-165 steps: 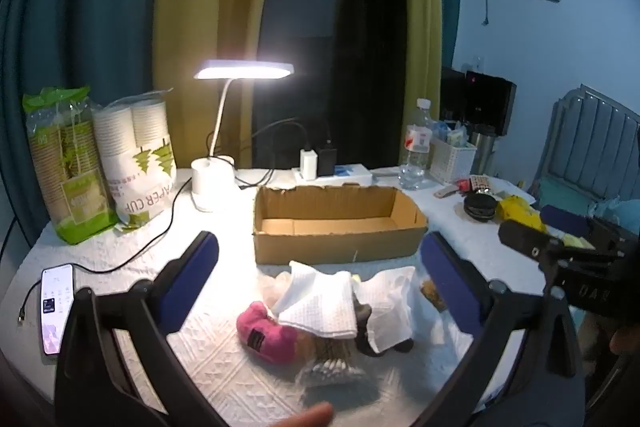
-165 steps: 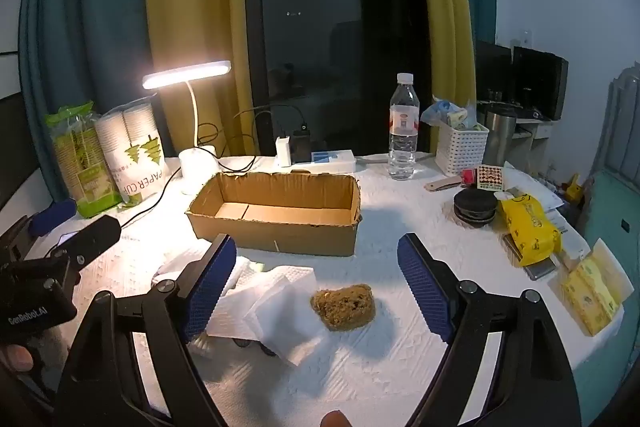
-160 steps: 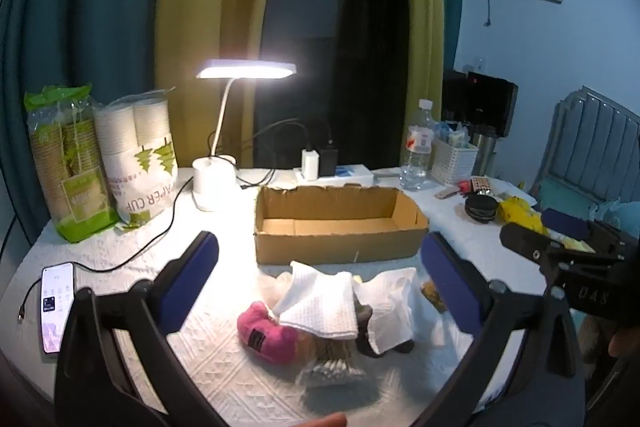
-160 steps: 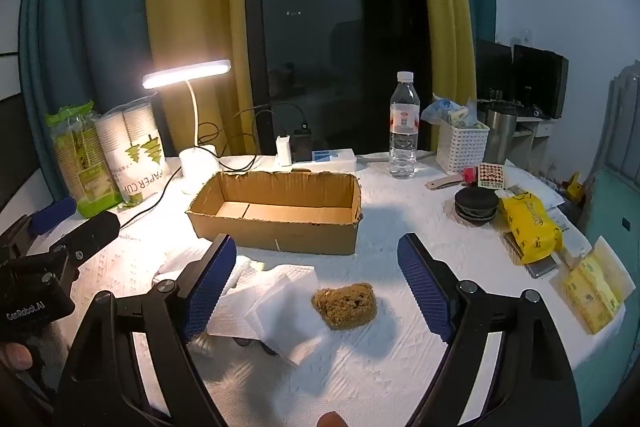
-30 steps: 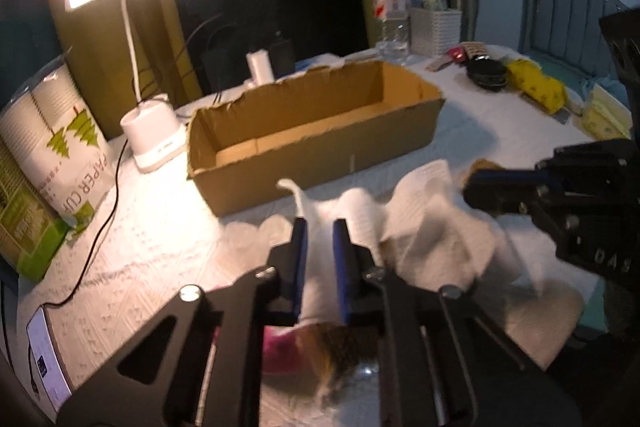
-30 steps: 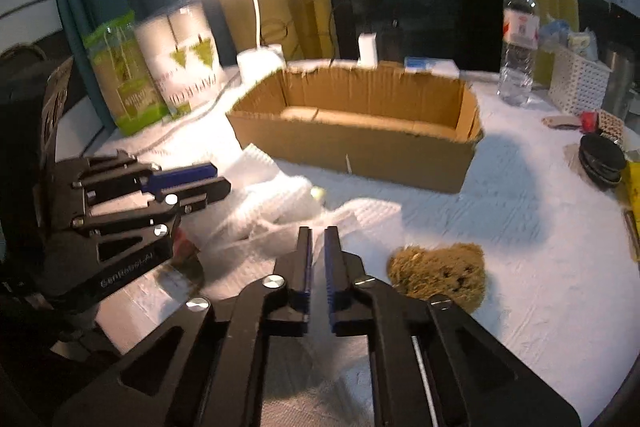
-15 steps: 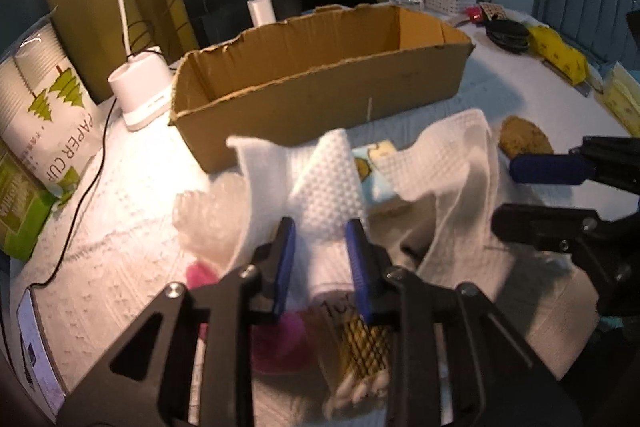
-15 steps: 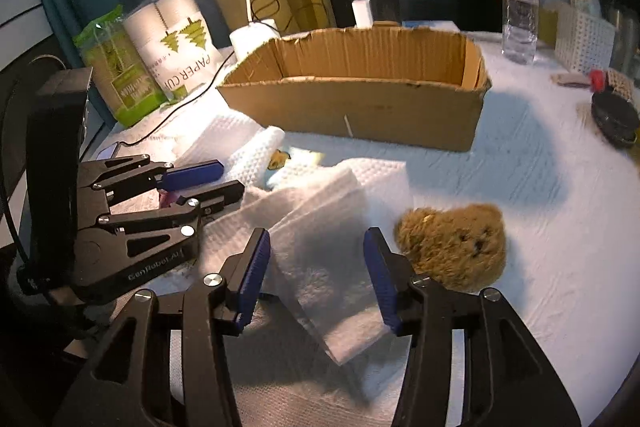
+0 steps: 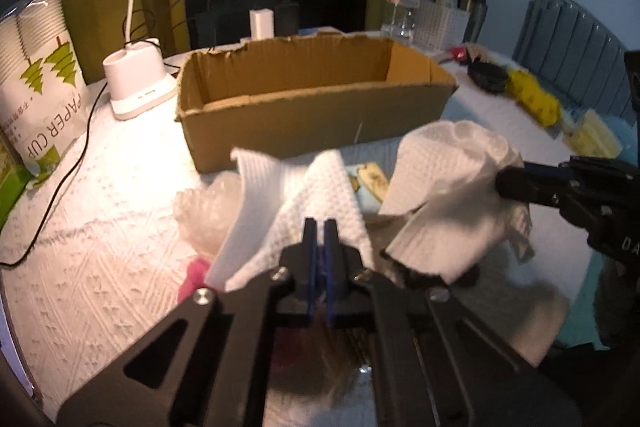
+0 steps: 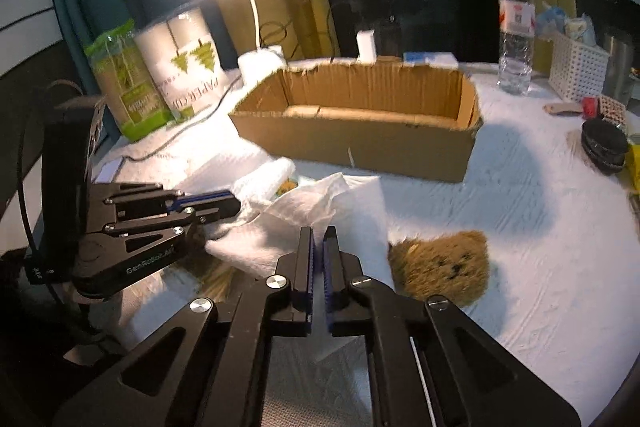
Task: Organize soft objects
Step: 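Carry the towels into the cardboard box and open both grippers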
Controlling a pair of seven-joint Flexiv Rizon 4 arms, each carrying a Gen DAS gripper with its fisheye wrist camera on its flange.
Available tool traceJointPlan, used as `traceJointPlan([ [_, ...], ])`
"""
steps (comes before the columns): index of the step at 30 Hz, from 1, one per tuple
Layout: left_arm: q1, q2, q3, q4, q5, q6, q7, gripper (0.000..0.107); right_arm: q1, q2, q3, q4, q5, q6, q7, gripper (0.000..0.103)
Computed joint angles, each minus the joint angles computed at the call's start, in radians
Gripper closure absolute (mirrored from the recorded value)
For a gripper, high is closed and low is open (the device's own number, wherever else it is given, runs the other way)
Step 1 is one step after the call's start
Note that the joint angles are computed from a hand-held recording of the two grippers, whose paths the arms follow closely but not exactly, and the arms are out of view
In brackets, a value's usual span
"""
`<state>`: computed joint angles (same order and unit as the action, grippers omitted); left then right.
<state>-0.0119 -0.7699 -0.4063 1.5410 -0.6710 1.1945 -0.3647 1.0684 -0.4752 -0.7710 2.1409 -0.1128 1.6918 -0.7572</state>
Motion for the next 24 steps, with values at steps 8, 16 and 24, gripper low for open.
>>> traceJointPlan([
  [8,0.043,0.035,-0.054,0.025,-0.083,-0.038,0.073,0.104,0.149,-0.008,-0.18,0.02,0.063,0.03,-0.045,0.099],
  [16,0.037,0.076,-0.064,0.019,-0.206,-0.052,0.137,0.104,0.202,-0.012,-0.262,0.016,0.122,0.033,-0.117,0.099],
  [24,-0.009,0.068,-0.032,-0.07,-0.269,-0.079,0.141,0.104,0.139,-0.018,-0.232,-0.018,0.134,0.04,-0.159,0.099],
])
